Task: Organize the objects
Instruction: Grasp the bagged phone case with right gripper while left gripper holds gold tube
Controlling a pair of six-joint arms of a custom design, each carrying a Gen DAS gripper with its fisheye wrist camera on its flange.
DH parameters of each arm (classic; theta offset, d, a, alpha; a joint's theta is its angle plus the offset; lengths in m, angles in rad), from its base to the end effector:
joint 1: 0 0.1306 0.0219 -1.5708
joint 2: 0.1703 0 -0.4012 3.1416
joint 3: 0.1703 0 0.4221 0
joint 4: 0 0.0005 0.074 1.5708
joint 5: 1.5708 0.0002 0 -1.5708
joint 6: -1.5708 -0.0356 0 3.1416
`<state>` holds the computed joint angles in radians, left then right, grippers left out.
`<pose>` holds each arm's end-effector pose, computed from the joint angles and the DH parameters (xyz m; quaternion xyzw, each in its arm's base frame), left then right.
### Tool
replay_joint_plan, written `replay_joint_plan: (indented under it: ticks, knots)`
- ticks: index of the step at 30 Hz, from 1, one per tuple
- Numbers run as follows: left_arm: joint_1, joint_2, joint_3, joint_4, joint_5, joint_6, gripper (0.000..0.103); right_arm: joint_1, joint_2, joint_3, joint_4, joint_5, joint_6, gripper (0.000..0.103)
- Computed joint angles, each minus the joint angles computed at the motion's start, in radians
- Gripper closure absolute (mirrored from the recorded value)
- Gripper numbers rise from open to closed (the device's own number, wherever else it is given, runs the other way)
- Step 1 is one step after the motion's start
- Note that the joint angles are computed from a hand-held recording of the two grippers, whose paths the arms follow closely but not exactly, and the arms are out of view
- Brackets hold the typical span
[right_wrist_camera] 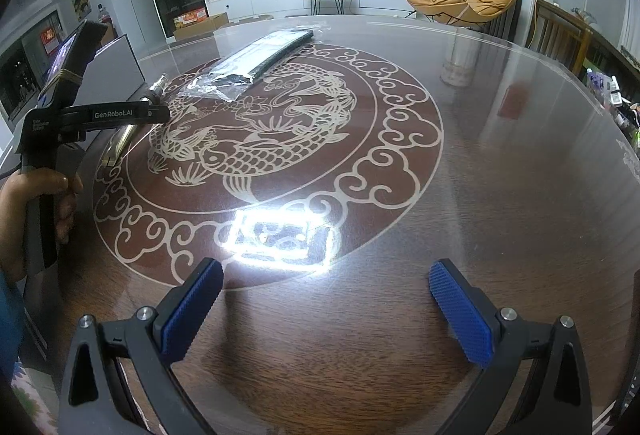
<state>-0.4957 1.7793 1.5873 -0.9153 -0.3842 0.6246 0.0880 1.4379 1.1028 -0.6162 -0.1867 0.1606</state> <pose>0.5623 -0.2894 0.3270 -0.1053 0.9506 0.0376 0.2897 0.4962 0.0499 0.3039 -0.1458 0.9374 0.0777 0.3065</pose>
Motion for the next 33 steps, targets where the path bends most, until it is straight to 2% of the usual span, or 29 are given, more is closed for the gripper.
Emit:
replay_joint_plan:
  ticks: [6, 14, 16, 18, 20, 23, 27, 29, 31, 32, 33]
  knots:
    - [-0.004, -0.007, -0.019, 0.032, -0.013, -0.005, 0.0, 0.001, 0.0, -0.002, 0.001, 0.006, 0.001, 0.0]
    - [-0.003, -0.007, -0.021, 0.035, -0.011, -0.005, 0.0, 0.002, 0.0, -0.003, 0.001, 0.011, 0.005, 0.0]
    - [-0.003, -0.007, -0.02, 0.035, -0.011, -0.005, 0.0, 0.001, 0.003, 0.0, -0.001, 0.002, 0.003, 0.0]
    - [-0.003, -0.007, -0.021, 0.036, -0.011, -0.005, 0.0, -0.009, 0.028, 0.036, -0.028, -0.052, -0.005, 0.0]
    - [-0.003, -0.007, -0.021, 0.036, -0.011, -0.006, 0.0, -0.012, 0.095, 0.126, -0.082, -0.107, -0.037, 0.0]
    - [-0.003, -0.007, -0.021, 0.036, -0.011, -0.006, 0.0, 0.007, 0.238, 0.334, -0.138, -0.164, -0.151, 0.0]
    - [-0.003, -0.007, -0.021, 0.037, -0.01, -0.006, 0.0, 0.074, 0.472, 0.674, -0.236, -0.164, -0.31, 0.0]
    - [-0.003, -0.007, -0.021, 0.037, -0.01, -0.007, 0.0, 0.106, 0.584, 0.842, -0.317, -0.137, -0.358, 0.0]
    - [-0.003, -0.007, -0.022, 0.037, -0.01, -0.007, 0.0, 0.144, 0.727, 1.066, -0.477, -0.069, -0.385, 0.0]
    - [-0.003, -0.007, -0.022, 0.037, -0.01, -0.007, 0.0, 0.159, 0.77, 1.135, -0.522, -0.03, -0.391, 0.0]
    - [-0.003, -0.007, -0.022, 0.037, -0.01, -0.007, 0.0, 0.179, 0.791, 1.17, -0.529, 0.041, -0.386, 0.0]
